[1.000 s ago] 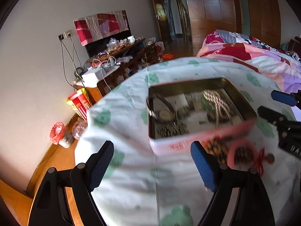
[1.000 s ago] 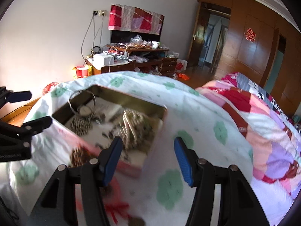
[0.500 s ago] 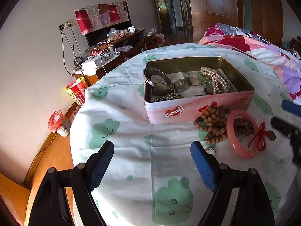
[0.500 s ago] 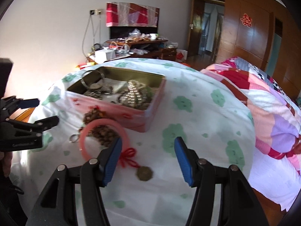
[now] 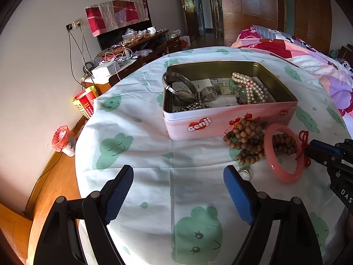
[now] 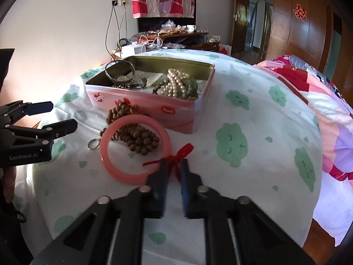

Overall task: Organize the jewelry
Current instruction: 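Close the right tool on the red knotted tassel while the left tool closes on the wooden bead bracelet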

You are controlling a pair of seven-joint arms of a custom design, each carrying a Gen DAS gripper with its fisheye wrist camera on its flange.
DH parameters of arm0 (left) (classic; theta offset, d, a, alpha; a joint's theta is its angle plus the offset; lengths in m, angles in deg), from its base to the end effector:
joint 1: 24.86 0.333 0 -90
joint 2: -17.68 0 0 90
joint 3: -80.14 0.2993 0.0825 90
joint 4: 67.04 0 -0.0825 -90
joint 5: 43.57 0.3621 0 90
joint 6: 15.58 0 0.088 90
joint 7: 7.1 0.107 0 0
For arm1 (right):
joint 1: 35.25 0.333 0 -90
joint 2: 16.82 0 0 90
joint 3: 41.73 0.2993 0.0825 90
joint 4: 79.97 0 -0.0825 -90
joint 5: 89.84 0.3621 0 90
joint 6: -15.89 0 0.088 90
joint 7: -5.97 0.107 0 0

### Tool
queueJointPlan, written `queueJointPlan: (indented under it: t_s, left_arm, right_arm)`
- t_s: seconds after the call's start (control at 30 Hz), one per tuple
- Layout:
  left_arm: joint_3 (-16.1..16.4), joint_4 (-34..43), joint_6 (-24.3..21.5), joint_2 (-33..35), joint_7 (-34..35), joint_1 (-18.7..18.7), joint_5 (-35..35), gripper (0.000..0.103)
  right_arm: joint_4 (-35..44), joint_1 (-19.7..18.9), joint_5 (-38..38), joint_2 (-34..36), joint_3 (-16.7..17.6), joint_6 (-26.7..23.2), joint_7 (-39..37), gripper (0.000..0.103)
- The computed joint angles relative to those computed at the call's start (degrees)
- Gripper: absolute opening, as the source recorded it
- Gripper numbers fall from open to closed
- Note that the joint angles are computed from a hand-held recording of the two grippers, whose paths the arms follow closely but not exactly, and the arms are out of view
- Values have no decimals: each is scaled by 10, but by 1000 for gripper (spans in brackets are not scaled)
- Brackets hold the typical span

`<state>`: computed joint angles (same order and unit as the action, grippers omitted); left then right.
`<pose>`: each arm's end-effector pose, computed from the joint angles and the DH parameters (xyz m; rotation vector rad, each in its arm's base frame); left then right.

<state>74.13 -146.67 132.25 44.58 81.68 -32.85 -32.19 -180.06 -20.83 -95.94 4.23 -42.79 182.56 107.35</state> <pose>0.6977 -0.1602 0.5176 -1.4777 2.0509 -0.6622 0.6548 0.1638 0.4536 -1.8340 1.6068 -0.6272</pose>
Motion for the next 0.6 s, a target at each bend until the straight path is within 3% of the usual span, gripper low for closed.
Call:
queueJointPlan:
  t_s: [0.27, 0.53, 0.6]
  left_arm:
    - [-19, 30, 16, 21, 39, -1, -28, 84]
    - [-36, 132, -29, 89, 86, -7, -70, 82]
    - [-38, 162, -51, 108, 94, -9, -79, 69]
  right_arm:
    - [4, 41, -75, 1, -57, -9, 84, 6]
    - [4, 22, -87, 1, -42, -8, 100, 6]
    - [7, 19, -87, 3, -40, -9, 100, 6]
